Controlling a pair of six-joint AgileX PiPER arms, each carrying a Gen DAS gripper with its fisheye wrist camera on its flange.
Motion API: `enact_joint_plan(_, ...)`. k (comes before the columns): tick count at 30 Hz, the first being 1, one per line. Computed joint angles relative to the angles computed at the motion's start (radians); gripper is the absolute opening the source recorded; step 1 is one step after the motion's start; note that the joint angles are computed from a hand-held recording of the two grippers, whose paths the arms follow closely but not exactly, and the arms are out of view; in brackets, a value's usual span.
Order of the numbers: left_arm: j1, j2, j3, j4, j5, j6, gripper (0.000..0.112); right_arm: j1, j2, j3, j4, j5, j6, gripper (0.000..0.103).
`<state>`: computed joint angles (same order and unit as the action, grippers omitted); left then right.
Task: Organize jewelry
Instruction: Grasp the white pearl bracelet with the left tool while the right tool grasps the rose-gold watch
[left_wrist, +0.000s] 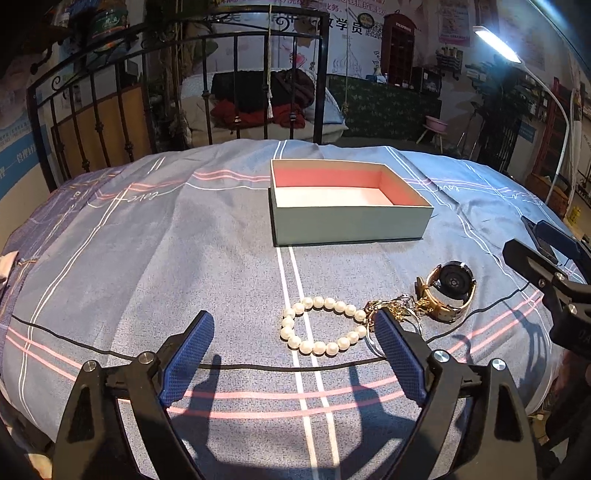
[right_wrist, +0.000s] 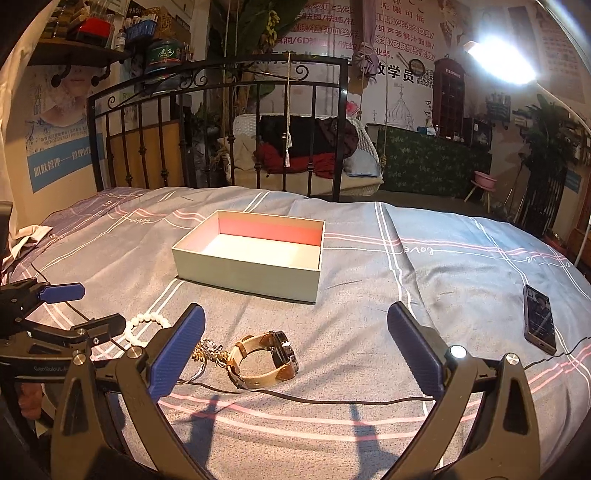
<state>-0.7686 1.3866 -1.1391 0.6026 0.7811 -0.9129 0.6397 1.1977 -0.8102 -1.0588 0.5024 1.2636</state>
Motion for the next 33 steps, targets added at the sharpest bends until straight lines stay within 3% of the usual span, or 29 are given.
enact_joint_plan(4, 0.079, 0.054, -0.057, -0.139, 0.025, 0.146, 0.075, -0.046, 0.029, -0.011, 0.096, -0.042, -0.097, 0.094)
enact_joint_plan(12, 0.151, 0.164, -0.158, -0.317, 0.050, 0.380, 0.064, -0.144, 0.112, -0.066, 0.355, -0.103, -0.382, 0.068)
enact_joint_plan(22, 0.157, 0.260, -0.244, -0.326, 0.144, 0.442, 0.057, -0.193, 0.221, -0.121, 0.538, -0.121, -0.588, 0.065)
enact_joint_plan(25, 0.162, 0.258, -0.247, -0.367, 0.135, 0.487, 0.041, -0.198, 0.243, -0.126, 0.584, -0.124, -0.634, 0.063)
enact_joint_plan(27, 0.157, 0.261, -0.247, -0.383, 0.122, 0.511, 0.023, -0.198, 0.258, -0.133, 0.603, -0.119, -0.654, 0.057)
enact_joint_plan(29, 0.149, 0.262, -0.242, -0.386, 0.105, 0.522, 0.015, -0.198, 0.267, -0.133, 0.619, -0.121, -0.673, 0.056)
enact_joint_plan(33, 0.157, 0.253, -0.222, -0.389, 0.070, 0.506, 0.014, -0.192, 0.298, -0.150, 0.641, -0.112, -0.702, 0.048)
